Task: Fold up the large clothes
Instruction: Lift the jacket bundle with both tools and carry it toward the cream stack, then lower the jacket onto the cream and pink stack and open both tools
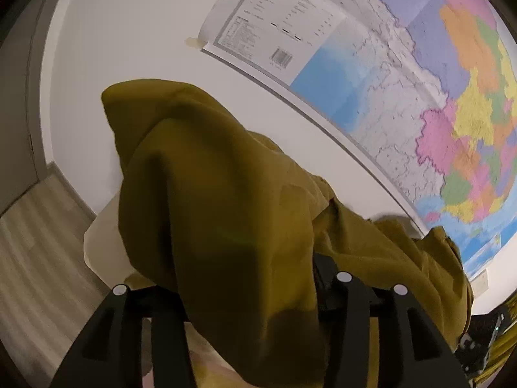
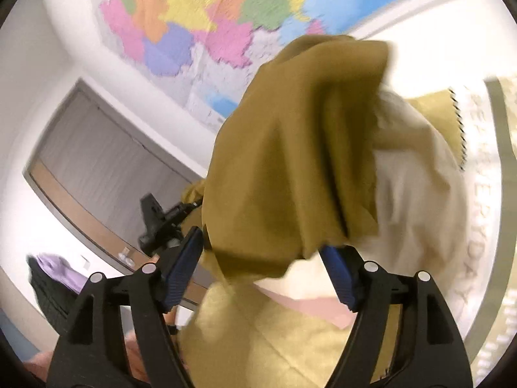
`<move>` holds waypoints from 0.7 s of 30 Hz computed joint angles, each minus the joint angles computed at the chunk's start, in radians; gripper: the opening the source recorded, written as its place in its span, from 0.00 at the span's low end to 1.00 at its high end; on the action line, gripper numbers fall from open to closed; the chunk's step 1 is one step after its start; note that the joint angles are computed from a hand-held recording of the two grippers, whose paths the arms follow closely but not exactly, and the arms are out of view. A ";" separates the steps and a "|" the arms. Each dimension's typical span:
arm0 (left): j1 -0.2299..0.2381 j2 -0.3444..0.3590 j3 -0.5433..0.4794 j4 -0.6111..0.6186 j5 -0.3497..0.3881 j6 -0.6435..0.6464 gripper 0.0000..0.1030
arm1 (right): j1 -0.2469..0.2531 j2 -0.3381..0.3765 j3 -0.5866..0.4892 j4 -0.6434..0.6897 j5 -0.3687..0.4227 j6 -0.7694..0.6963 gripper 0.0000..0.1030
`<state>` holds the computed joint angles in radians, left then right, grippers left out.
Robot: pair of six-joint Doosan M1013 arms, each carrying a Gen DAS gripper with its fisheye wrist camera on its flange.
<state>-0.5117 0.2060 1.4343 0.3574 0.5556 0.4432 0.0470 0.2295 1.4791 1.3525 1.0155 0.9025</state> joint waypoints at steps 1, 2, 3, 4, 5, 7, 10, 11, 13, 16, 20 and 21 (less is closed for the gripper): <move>0.000 0.001 0.000 -0.001 0.001 -0.002 0.45 | 0.001 0.006 -0.011 -0.002 -0.014 0.001 0.61; 0.003 0.000 0.002 -0.006 -0.004 -0.005 0.44 | 0.003 0.006 -0.011 0.016 -0.022 -0.020 0.41; 0.005 -0.001 0.001 0.001 -0.002 -0.018 0.38 | 0.011 0.002 -0.023 -0.001 -0.055 -0.037 0.26; 0.005 0.003 -0.009 0.009 0.009 -0.022 0.35 | 0.004 -0.006 -0.015 0.023 -0.058 -0.085 0.21; 0.006 0.006 -0.020 0.018 0.014 -0.021 0.31 | 0.008 -0.011 -0.023 0.051 -0.070 -0.130 0.19; 0.008 0.013 -0.060 0.056 0.043 -0.032 0.28 | 0.019 -0.028 -0.032 0.067 -0.102 -0.212 0.17; 0.018 0.004 -0.073 0.131 -0.002 -0.105 0.26 | 0.026 -0.018 -0.060 0.009 -0.068 -0.196 0.17; 0.020 -0.001 -0.060 0.172 -0.028 -0.150 0.26 | 0.027 -0.022 -0.054 -0.026 -0.051 -0.160 0.18; 0.020 0.002 -0.043 0.226 -0.017 -0.200 0.27 | 0.033 -0.011 -0.048 -0.134 -0.025 -0.083 0.22; 0.019 0.043 -0.054 0.105 0.117 -0.080 0.33 | 0.022 -0.008 -0.012 -0.158 0.025 -0.036 0.31; -0.001 0.038 -0.025 0.154 0.170 -0.115 0.49 | 0.016 -0.036 0.002 -0.178 -0.012 -0.041 0.51; -0.002 0.027 -0.013 0.162 0.161 -0.133 0.49 | 0.014 -0.064 0.024 -0.189 -0.074 -0.057 0.67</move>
<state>-0.5140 0.2334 1.4211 0.5197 0.7163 0.3102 0.0610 0.1651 1.5031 1.1639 0.9418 0.8458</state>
